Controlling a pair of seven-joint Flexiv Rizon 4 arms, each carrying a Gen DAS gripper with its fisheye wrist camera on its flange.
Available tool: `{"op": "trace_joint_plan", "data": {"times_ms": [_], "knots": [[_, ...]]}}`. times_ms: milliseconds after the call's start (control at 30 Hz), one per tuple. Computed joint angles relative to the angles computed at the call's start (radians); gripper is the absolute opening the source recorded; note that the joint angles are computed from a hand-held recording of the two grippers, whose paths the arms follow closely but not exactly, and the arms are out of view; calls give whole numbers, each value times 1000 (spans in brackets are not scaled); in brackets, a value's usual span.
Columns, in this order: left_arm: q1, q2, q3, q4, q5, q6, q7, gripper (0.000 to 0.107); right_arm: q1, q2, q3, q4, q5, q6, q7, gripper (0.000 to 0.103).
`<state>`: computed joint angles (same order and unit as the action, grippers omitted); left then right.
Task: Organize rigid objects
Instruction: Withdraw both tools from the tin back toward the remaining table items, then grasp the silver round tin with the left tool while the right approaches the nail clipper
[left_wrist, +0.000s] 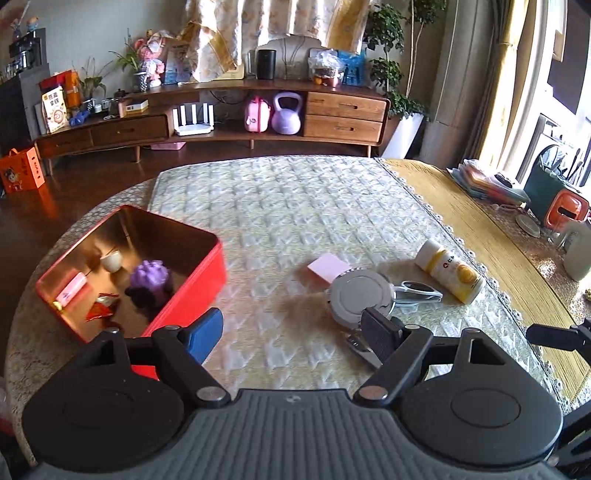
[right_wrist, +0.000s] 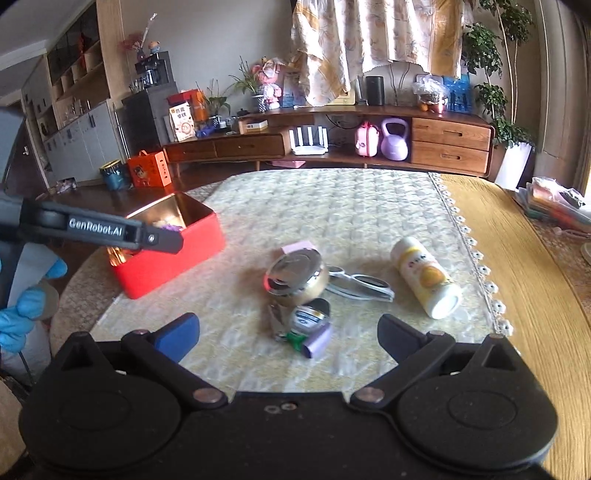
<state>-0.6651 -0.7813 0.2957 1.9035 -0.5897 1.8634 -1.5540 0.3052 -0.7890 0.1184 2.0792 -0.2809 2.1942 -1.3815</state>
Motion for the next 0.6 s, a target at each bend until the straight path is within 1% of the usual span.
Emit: {"op": "trace_joint_plan", "data": {"times_ms": [100,200,233,433,533,600], "knots": [[-19,-39,25,-59,-6,-42,3,82,-18,-23,7,-12,-27,-3,-4,103],[-15,-71,32,-113,20,-84,-12,82,-32,-42,10,-27,-52,-15,-4,103],[-13,-84,37,-134,30,-102,-20,82,-49,-51,18,-34,-76,-20,-4,102],[41,-139,11,-249,109,-197,-53,82,-105,-87,45,-73,-177,-60,-5,100],[128,-150,-85,-292,155,-227,-44,82,-127,-108,59,-98,-215,-87,1,99],[166,-162,-125,-319,183,-249,-44,82,-152,-120,77,-116,-255,-111,7,98]]}}
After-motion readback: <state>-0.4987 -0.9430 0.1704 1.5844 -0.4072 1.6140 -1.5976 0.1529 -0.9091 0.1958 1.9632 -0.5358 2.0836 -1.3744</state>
